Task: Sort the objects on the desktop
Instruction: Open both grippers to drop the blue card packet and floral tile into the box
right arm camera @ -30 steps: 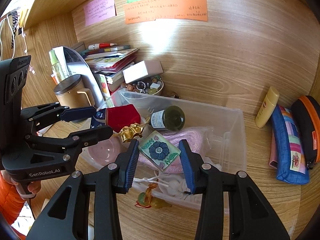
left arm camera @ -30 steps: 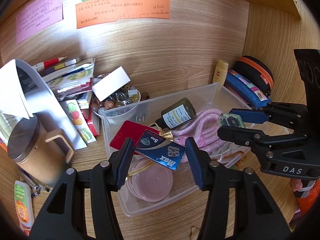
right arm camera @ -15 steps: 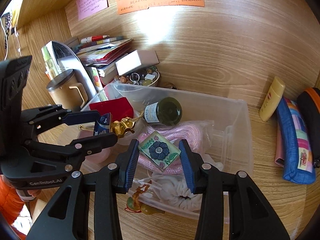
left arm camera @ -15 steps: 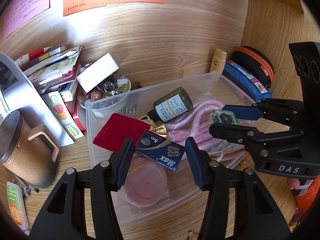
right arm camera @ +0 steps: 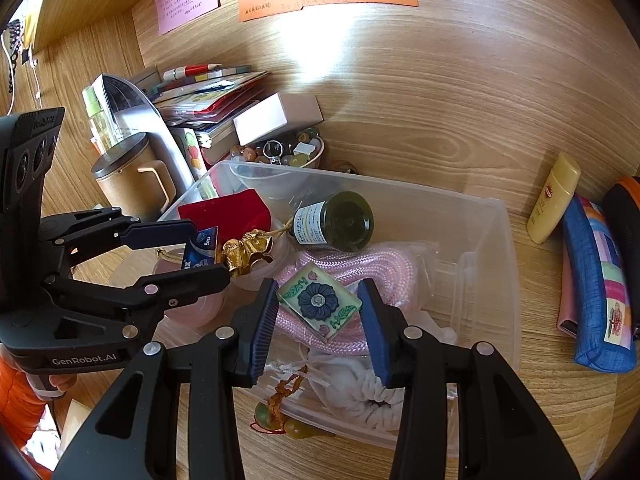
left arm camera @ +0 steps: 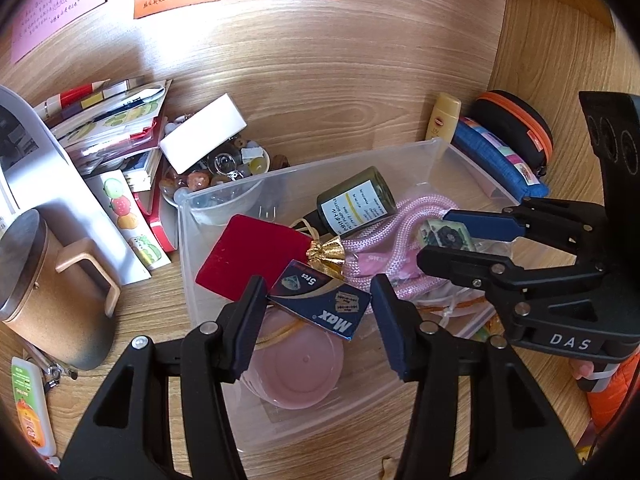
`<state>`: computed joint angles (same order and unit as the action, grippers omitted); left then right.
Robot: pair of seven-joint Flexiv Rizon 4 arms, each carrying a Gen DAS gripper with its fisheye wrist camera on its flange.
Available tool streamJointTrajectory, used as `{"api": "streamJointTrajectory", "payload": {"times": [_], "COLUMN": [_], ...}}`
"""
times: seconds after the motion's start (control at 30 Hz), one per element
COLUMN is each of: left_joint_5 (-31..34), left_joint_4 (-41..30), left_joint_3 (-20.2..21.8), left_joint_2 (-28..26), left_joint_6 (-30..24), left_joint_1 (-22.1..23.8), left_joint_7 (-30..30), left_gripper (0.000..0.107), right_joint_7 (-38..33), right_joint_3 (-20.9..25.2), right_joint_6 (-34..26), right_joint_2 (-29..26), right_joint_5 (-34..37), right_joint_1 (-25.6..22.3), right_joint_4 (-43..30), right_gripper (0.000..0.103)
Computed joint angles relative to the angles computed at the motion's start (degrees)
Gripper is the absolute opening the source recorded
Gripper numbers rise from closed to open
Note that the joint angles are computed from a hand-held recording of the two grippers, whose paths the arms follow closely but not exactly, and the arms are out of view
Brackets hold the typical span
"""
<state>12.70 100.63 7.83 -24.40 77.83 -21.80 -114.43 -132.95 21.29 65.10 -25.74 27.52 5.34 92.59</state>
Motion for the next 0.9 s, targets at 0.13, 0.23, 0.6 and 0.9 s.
{"api": "streamJointTrajectory", "payload": {"times": [0.13, 0.23, 0.6, 0.9], "left_joint_5": [-0.2, -0.9, -4.7, -5.6], "left_joint_4": [-0.4, 0.0, 2.1, 2.6], "left_joint_3": [-0.5, -1.3, -3.1, -2.0], "left_joint_2": [-0.3, 0.0, 0.9, 0.9], "left_joint_6": [-0.3, -0.3, 1.1, 2.6], "left_joint_1": [0.2, 0.7, 2.6, 1.8], "left_joint_7": [0.5, 1.5, 4.2, 4.2], "left_gripper": [0.053, 0.053, 0.054, 0.065], "right_joint_7": [0.2, 0.2, -0.5, -1.9], "right_joint_3": [-0.3, -0.1, 0.0, 0.5], "right_joint_6": [0.6, 0.5, -0.5, 0.5], "right_joint_2": [0.2, 0.2, 0.3, 0.9], "right_joint_5": [-0.6, -0.6, 0.1, 1.7], "right_joint_1": [0.4, 0.3, 0.1, -0.3], "right_joint_4": [0.4, 0.4, 0.2, 0.6], "right_gripper": [0.038, 0.038, 0.039, 0.046]}}
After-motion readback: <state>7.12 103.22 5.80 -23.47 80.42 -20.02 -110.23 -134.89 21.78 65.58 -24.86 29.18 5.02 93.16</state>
